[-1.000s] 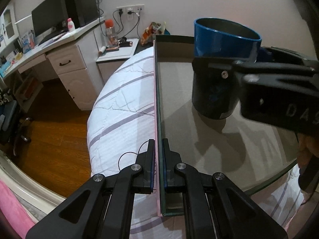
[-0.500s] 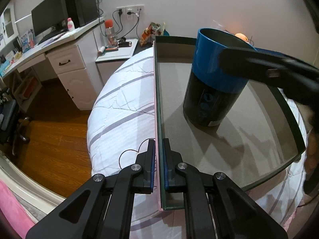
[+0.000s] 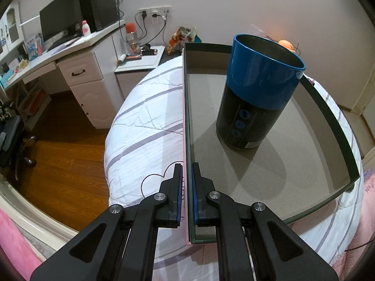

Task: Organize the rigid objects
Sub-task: 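Carry the blue tumbler into the tray box and release it with the right gripper, then move the right gripper to the black remote and grasp it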

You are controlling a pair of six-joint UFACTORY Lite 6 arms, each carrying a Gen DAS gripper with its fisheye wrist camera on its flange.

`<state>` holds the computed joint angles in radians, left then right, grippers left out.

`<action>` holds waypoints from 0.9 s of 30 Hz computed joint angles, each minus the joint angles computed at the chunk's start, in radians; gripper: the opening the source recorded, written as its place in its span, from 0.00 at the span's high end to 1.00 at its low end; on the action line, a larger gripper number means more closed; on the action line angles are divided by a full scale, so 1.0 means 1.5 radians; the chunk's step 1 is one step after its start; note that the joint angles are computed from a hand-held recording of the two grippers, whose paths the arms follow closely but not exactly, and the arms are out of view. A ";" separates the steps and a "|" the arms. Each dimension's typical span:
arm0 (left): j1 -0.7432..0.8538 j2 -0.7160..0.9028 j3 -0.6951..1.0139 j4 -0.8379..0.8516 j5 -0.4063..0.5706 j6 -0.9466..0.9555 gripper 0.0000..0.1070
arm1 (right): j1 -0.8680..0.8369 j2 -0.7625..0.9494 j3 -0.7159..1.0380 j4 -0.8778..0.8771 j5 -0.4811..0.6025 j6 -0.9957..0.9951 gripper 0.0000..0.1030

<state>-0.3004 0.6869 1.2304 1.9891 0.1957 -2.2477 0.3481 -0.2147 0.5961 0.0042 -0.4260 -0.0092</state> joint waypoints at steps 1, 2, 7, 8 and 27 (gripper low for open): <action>-0.002 -0.001 -0.001 -0.012 0.003 0.010 0.93 | -0.012 -0.008 -0.017 0.035 0.004 -0.023 0.00; -0.003 -0.001 -0.001 -0.021 0.006 0.018 0.93 | -0.024 -0.011 -0.039 0.070 0.007 -0.039 0.00; -0.009 0.001 0.004 -0.071 0.014 0.064 0.93 | -0.028 0.046 -0.079 0.287 -0.007 -0.209 0.00; -0.010 0.001 0.003 -0.074 0.015 0.068 0.93 | -0.027 0.060 -0.086 0.313 -0.011 -0.228 0.00; -0.013 0.000 0.002 -0.107 0.021 0.101 0.94 | -0.047 0.307 -0.040 0.211 -0.045 -0.119 0.06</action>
<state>-0.3196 0.6869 1.2332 1.8283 0.2279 -2.0967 0.2782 0.2460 0.5356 0.3205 -0.4932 -0.1874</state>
